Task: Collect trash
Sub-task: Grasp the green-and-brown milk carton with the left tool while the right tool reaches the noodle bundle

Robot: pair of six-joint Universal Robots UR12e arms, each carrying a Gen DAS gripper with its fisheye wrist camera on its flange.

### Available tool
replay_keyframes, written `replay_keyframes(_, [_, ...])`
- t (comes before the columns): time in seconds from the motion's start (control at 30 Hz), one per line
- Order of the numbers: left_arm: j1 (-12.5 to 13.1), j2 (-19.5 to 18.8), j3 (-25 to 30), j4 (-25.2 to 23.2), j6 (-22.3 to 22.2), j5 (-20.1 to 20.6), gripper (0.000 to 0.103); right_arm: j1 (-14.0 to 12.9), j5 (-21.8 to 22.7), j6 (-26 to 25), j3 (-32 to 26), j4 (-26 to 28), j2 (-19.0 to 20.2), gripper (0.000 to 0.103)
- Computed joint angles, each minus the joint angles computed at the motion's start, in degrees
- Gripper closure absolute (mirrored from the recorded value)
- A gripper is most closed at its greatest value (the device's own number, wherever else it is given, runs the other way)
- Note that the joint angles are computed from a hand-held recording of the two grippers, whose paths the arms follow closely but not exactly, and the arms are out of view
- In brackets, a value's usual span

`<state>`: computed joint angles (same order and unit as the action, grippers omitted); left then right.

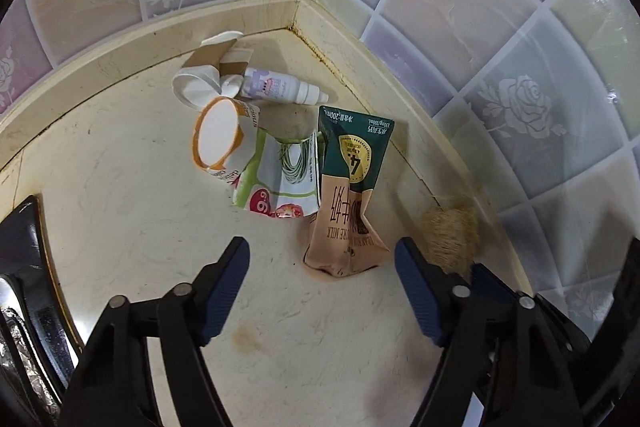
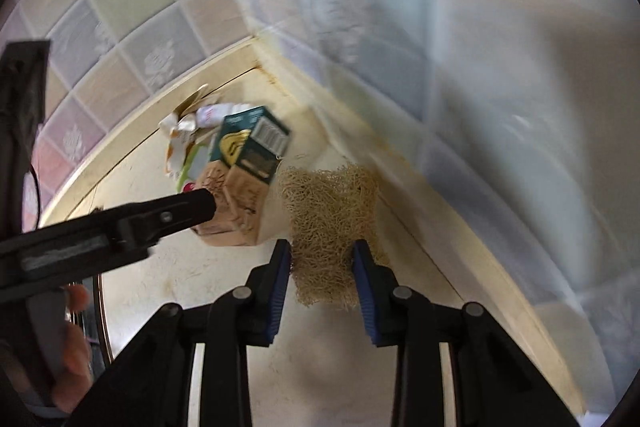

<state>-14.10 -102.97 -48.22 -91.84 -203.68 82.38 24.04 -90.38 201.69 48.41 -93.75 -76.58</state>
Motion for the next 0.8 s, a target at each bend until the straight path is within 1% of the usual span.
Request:
replay_keyframes(0.13, [-0.55, -1.23, 0.86, -0.76, -0.12, 0.90, 0.034, -0.42, 0.64, 1.79, 1.16, -0.47, -0.92, 0.071])
replay_keyframes(0.23, [-0.90, -1.98, 1.37, -1.14, -0.02, 1.10, 0.038, -0.36, 0.40, 1.89, 1.68, -0.58, -1.29, 0.071])
replay_keyframes(0.27, [-1.07, -2.24, 1.57, -1.37, 0.07, 1.10, 0.043, -0.28, 0.27, 1.85, 1.83, -0.60, -1.38, 0.071])
replay_keyframes(0.3, [-1.29, -2.55, 1.82, -1.75, 0.12, 1.23, 0.052, -0.38, 0.34, 1.80, 2.18, -0.65, -1.71, 0.071])
replay_keyframes(0.33, [-1.49, -2.67, 1.88, -2.11, 0.16, 1.32, 0.052, -0.36, 0.39, 1.70, 2.28, -0.63, -1.82, 0.071])
replay_keyframes(0.4, [-2.03, -2.33, 1.14, -0.82, 0.38, 2.76, 0.052, -0.20, 0.08, 1.35, 2.23, -0.59, -1.83, 0.072])
replay_keyframes(0.47, [-2.28, -1.57, -0.03, 0.01, 0.38, 2.69, 0.052, -0.13, 0.28, 1.19, 2.36, -0.51, -1.96, 0.072])
replay_keyframes(0.6, [-3.08, 0.38, -2.15, -0.30, -0.05, 2.91, 0.053, -0.10, 1.13, 1.27, 3.02, -0.80, -2.44, 0.072])
replay_keyframes(0.8, [-4.18, 4.81, -6.35, -1.39, -1.49, 2.86, 0.053, 0.07, 2.78, 2.36, 6.58, -2.38, -5.34, 0.074])
